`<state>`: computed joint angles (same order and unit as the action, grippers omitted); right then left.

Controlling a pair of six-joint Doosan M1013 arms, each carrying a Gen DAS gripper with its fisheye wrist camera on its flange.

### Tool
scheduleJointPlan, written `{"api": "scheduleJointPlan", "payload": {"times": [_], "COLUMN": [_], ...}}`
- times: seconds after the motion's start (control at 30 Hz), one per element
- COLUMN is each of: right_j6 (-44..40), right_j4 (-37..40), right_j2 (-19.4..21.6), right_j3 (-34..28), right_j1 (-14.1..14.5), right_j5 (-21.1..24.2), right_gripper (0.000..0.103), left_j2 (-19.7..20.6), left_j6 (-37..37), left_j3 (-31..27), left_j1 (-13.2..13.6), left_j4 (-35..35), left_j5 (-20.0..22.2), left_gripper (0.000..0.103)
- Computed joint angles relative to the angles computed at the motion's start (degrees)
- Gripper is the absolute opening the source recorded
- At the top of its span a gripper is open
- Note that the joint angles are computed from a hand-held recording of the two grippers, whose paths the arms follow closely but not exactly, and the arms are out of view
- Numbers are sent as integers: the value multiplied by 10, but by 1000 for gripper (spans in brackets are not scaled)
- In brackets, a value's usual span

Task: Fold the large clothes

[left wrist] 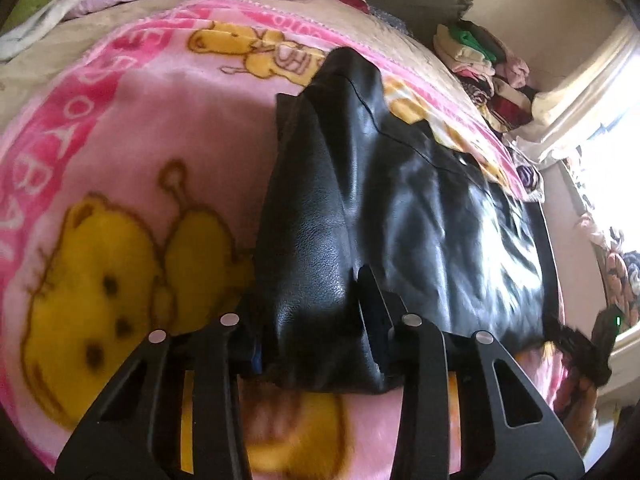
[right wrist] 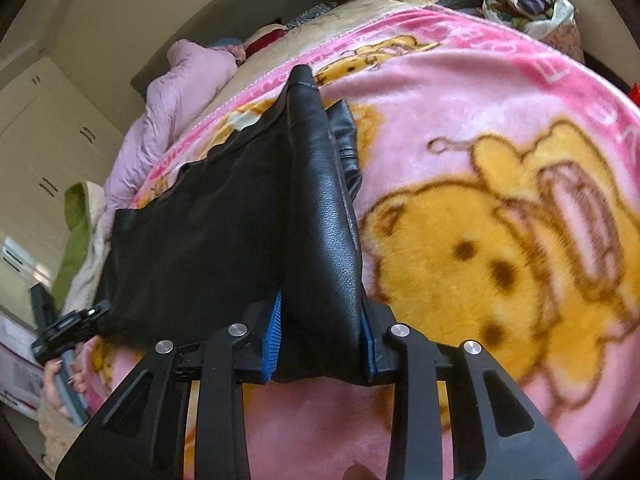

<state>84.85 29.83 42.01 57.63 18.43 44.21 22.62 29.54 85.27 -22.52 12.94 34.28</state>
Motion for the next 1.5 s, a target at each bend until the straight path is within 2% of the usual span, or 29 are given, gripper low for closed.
{"api": "scheduleJointPlan", "payload": {"times": [0.1,0.17,0.23,0.33,0.43,0.53,0.6,0.63,0.7,0.8,0.87,1.0,1.13,1.27,1.5], "right_j6": [14,23,43,91,110,79,14,-28,-106,-163,-175,-179,-153,-117,-108], "right_j4": [-15,-43,-78,-158,-212,-208,-164,-128,-59,-33,-35,-44,-67,-125,-115], "right_j2": [7,6,1,-14,-30,-41,-42,-41,-31,-18,-10,5,21,33,35], "right_j3": [-10,-11,-8,7,28,40,38,34,16,-9,-22,-43,-63,-68,-61], "right_j1": [1,5,10,22,32,41,48,50,55,70,80,93,100,110,109], "right_j5": [11,7,1,-29,-75,-111,-116,-110,-80,-43,-26,-4,36,54,44], "right_gripper": [33,36,43,54,56,56,56,55,44,38,36,35,34,32,32], "left_j2": [2,4,3,-1,-8,-15,-17,-15,-7,13,29,68,100,111,114], "left_j6": [-14,-15,-19,-28,-68,-112,-116,-106,-69,-8,50,108,119,136,124], "left_j3": [5,9,9,6,3,0,-6,-12,-30,-62,-84,-133,-169,-175,-173], "left_j1": [-3,3,3,0,-10,-21,-26,-29,-32,-37,-37,-34,-24,-12,-18], "left_j4": [27,10,13,36,100,167,188,190,177,143,99,62,57,33,65], "left_j5": [3,-7,-5,7,36,62,70,74,76,76,69,100,150,156,150], "left_gripper": [35,41,44,45,45,47,47,47,47,46,40,40,40,39,41]}}
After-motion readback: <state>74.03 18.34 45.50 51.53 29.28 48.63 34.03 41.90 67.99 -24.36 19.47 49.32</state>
